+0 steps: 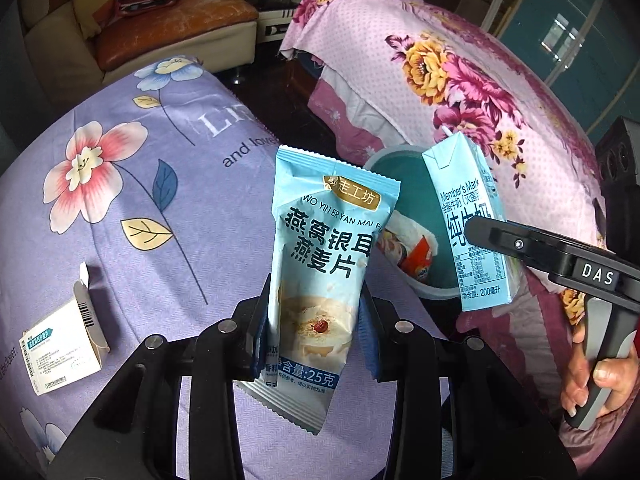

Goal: Collect trash
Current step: 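Carry the milk carton and oat snack wrapper over the teal bin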

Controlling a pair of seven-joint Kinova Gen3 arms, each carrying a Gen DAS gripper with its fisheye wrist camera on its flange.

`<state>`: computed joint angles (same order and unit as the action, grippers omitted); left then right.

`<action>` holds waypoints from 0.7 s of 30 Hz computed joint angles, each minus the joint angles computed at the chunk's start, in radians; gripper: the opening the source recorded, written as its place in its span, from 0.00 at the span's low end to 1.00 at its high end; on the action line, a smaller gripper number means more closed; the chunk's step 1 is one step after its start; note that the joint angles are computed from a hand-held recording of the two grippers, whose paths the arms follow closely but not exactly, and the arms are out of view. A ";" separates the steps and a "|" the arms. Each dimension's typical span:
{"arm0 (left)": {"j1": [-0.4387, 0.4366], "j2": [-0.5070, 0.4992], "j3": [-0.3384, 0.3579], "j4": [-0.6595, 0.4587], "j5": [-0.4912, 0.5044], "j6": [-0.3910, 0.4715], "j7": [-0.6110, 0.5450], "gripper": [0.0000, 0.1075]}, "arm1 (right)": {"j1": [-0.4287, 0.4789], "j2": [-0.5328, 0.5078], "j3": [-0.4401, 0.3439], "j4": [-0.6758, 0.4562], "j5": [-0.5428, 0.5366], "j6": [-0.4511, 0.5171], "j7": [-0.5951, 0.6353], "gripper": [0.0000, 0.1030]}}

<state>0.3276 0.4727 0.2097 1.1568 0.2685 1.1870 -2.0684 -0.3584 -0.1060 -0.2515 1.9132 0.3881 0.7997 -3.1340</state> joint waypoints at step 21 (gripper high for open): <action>0.224 0.080 0.010 -0.080 -0.139 -0.004 0.113 0.36 | 0.183 -0.207 -0.039 0.228 -0.100 -0.021 -0.005 0.47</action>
